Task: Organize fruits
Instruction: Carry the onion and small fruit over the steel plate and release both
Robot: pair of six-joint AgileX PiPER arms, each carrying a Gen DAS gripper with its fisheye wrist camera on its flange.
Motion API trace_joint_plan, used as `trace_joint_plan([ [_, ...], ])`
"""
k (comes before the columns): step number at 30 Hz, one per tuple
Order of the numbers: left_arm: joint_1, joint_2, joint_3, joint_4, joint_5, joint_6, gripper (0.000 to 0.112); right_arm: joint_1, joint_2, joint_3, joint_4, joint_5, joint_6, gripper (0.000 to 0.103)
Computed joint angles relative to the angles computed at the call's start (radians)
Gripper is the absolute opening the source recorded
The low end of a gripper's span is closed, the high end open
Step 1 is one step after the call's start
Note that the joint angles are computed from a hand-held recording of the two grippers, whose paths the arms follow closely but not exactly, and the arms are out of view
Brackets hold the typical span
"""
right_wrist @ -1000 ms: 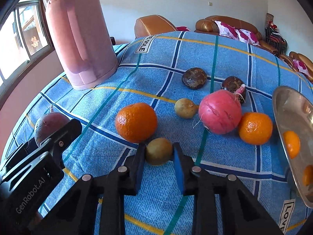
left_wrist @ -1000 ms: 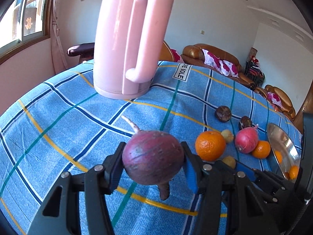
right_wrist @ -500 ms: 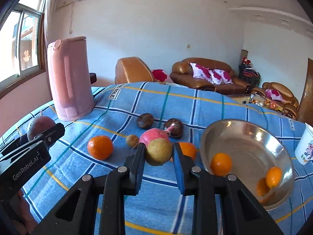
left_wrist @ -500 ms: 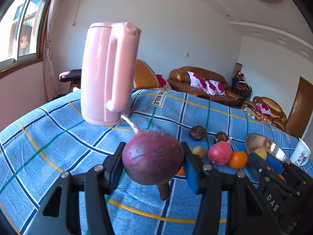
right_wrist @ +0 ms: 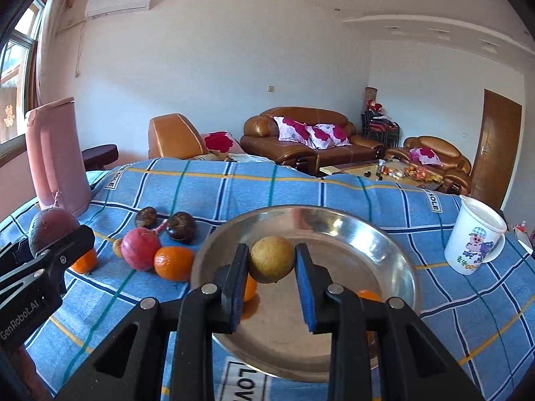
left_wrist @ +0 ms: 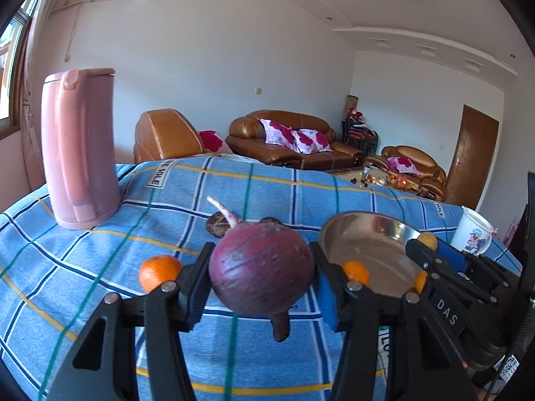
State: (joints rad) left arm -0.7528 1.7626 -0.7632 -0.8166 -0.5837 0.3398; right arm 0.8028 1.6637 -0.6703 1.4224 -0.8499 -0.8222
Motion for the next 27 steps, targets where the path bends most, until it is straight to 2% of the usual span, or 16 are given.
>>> trace_joint_plan([
  [8, -0.089, 0.099, -0.165, -0.142, 0.034, 0.17, 0.056, -0.178, -0.075, 0.092, -0.103, 0.077, 0.044, 0.03],
  [16, -0.162, 0.216, -0.372, -0.363, 0.065, 0.439, 0.056, -0.334, -0.08, 0.113, -0.221, 0.165, 0.075, 0.03],
  [20, -0.184, 0.282, -0.486, -0.536, 0.081, 0.649, 0.056, -0.413, -0.053, 0.087, -0.278, 0.238, 0.078, 0.03],
  [23, -0.19, 0.312, -0.545, -0.615, 0.085, 0.736, 0.056, -0.459, -0.038, 0.064, -0.32, 0.304, 0.088, 0.03],
  [27, -0.186, 0.355, -0.637, -0.832, 0.095, 0.962, 0.056, -0.527, -0.012, 0.02, -0.347, 0.423, 0.077, 0.03],
])
